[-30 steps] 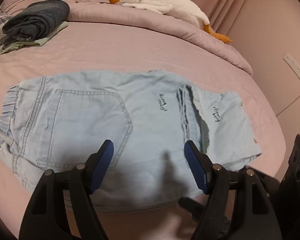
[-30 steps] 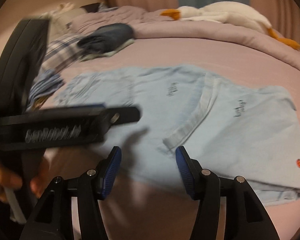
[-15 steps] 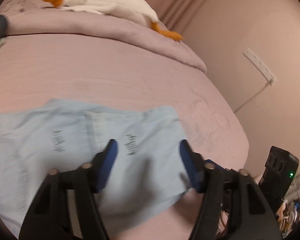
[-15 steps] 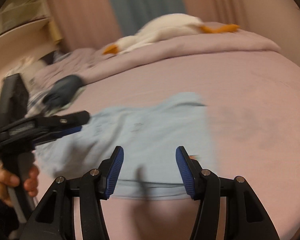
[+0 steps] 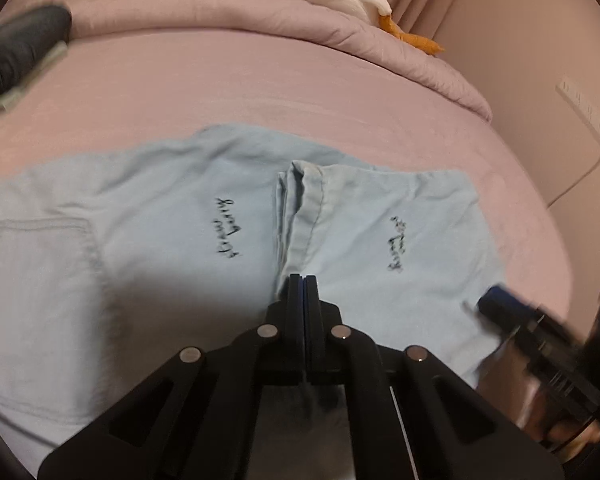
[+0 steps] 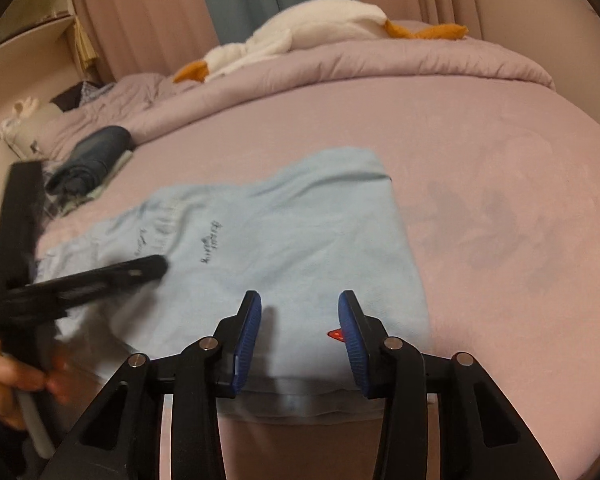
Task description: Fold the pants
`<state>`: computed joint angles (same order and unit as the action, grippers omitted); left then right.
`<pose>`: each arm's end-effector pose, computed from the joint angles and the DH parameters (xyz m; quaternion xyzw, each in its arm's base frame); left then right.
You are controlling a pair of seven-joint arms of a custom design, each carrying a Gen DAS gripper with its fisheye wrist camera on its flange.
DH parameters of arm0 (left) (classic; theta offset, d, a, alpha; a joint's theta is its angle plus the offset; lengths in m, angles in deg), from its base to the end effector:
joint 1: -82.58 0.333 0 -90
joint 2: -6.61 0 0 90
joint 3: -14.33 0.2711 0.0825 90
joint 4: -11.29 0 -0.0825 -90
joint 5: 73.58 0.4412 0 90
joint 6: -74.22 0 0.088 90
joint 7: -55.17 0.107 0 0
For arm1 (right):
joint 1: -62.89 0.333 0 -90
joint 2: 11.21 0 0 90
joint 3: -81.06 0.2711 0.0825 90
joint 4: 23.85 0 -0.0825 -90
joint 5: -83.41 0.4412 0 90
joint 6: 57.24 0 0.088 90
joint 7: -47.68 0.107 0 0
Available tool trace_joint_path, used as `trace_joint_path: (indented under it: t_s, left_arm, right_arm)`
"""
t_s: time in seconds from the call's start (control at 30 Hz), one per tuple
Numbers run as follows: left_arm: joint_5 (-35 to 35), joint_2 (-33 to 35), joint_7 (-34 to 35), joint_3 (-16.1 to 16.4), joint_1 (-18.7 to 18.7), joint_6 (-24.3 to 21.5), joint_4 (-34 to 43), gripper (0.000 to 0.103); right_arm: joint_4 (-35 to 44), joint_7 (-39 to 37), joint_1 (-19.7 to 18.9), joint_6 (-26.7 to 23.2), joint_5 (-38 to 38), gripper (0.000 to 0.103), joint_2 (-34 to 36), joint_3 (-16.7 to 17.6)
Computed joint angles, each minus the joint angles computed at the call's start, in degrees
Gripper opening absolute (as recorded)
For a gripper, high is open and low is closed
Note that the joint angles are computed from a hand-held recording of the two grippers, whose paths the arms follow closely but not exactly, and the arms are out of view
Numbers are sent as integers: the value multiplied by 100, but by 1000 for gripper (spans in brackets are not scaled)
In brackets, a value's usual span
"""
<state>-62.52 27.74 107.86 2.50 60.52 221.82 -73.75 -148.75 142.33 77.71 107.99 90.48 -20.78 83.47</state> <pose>0.6388 -0.4062 0.4954 -0.6525 0.6669 -0.3448 0.1030 0.5833 0.1743 0.4978 -0.6774 0.6021 -0.2059 0.3691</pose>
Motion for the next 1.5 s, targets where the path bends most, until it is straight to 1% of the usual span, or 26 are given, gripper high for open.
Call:
trace_joint_path:
  t_s: [0.07,0.13,0.17,0.2,0.23,0.3,0.37,0.4,0.47,0.5,0.53,0.6,0.63,0.67,0.77,0.83,0.9,0.97,1.0,1.07,1.2,1.3,1.33,1.4,1.43,1.5]
  left_arm:
    - [114,-36,-5,22,-42,-12,-45,3]
    - [39,-60,6,-13,-14,49,-101,3]
    - [-145,-56,72,-70,66,108,-127,3]
    - [-289,-36,147,-111,122,124,-113,3]
    - [-445,-50,230,-157,180,144,-137,3]
    - [-681,-134,369,-211,259,188,-262,3]
    - [-829,-261,477,-250,288,216,-425,3]
    - [-890,-337,523,-261,301,244,-527,3]
    - [-993,-440,580,-280,311,299,-681,3]
    - [-1017,-475,596,-279,309,328,-738,3]
    - [-1010,-504,610,-273,299,358,-788,3]
    - [-987,-615,635,-259,291,366,-930,3]
    - [-950,-655,629,-246,282,363,-982,3]
    - [-908,-664,602,-230,269,355,-991,3]
    - [-974,-658,628,-249,290,351,-995,4]
    - [-930,-600,617,-239,267,285,-904,4]
    - [-836,-589,605,-219,238,235,-867,5]
    - [-806,-566,607,-215,232,204,-831,5]
    - [-804,-589,616,-216,236,208,-863,5]
    - [-759,-633,614,-208,231,207,-917,5]
    - [-609,-660,554,-178,203,242,-972,6]
    - [-522,-598,523,-165,186,238,-905,7]
    - [-477,-473,517,-153,172,197,-744,7]
    - [-433,-396,516,-140,156,193,-647,7]
    - [-440,-474,513,-147,163,181,-738,7]
    - [-446,-529,496,-149,172,194,-805,8]
  right_arm:
    - [46,62,-9,-44,13,43,-8,5]
    - [53,-450,220,65,590,43,-40,-154]
    - [130,-929,410,76,1073,43,-1,-288]
    - [271,-1381,553,-9,1480,43,64,-368]
    - [402,-1640,585,-97,1675,43,149,-364]
    - [925,-2130,600,-504,2050,43,497,-315]
    - [1450,-2465,521,-841,2295,43,876,-188]
    - [1738,-2556,467,-1011,2312,42,1086,-109]
    - [2330,-2406,372,-1309,1934,36,1537,42]
    - [2660,-2353,337,-1509,1758,28,1794,114]
    - [3004,-2207,327,-1739,1485,25,2066,156]
    - [3579,-1757,377,-2212,800,13,2535,153]
    - [3892,-1574,413,-2359,512,12,2800,145]
    - [4054,-1496,418,-2378,352,9,2944,160]
    - [4348,-1300,293,-2531,452,9,3114,287]
    - [4090,-1281,195,-2420,631,9,2941,359]
    - [3627,-1223,128,-2219,801,9,2607,388]
    - [3000,-1333,65,-1956,965,9,2122,402]
    - [2869,-1365,54,-1908,979,9,2006,383]
    - [2395,-1436,47,-1822,945,9,1620,337]
    - [1209,-1276,107,-1596,296,9,731,219]
    - [172,-1349,161,-1090,263,9,-13,172]
    - [28,-1343,190,-1035,327,9,-132,144]
    - [-138,-1355,255,-1091,541,9,-326,55]
    - [-150,-1381,274,-1141,610,9,-370,17]
    - [-57,-1369,280,-1416,685,8,-418,-31]
